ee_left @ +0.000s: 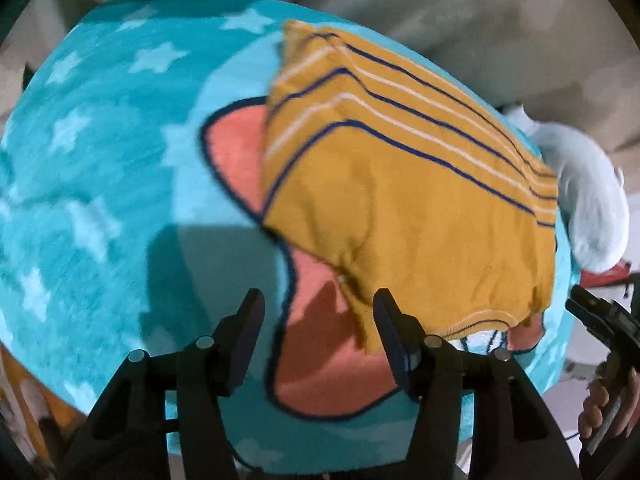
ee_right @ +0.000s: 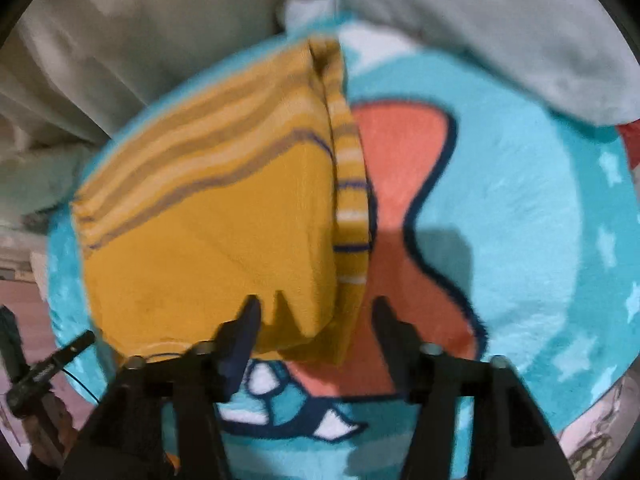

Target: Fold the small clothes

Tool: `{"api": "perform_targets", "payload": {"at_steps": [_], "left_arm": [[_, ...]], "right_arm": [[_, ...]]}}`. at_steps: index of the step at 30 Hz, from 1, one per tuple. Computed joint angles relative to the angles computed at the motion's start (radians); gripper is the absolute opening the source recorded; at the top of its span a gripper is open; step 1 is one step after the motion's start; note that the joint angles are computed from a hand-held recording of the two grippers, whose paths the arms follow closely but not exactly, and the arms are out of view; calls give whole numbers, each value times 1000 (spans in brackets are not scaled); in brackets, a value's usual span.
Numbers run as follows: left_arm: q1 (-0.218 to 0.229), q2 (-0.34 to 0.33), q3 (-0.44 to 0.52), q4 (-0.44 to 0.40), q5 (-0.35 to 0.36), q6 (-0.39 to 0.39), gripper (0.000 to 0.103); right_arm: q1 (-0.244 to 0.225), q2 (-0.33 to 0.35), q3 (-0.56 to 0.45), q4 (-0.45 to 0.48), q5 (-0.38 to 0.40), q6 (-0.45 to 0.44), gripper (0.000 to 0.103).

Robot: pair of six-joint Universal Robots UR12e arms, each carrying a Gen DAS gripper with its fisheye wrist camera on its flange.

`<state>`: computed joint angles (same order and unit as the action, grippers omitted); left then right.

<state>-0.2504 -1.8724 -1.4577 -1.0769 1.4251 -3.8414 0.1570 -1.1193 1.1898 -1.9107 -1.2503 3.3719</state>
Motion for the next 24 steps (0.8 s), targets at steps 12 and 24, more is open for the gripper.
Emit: {"api": "perform_targets", "payload": {"at_steps": [12, 24], "left_arm": [[-33, 47, -31, 96, 25, -68, 65], [-61, 94, -40, 167, 79, 26, 71]], "right_arm": [[63, 14, -131, -41, 174, -59, 70], [127, -8, -161, -161, 13, 19, 70]]}}
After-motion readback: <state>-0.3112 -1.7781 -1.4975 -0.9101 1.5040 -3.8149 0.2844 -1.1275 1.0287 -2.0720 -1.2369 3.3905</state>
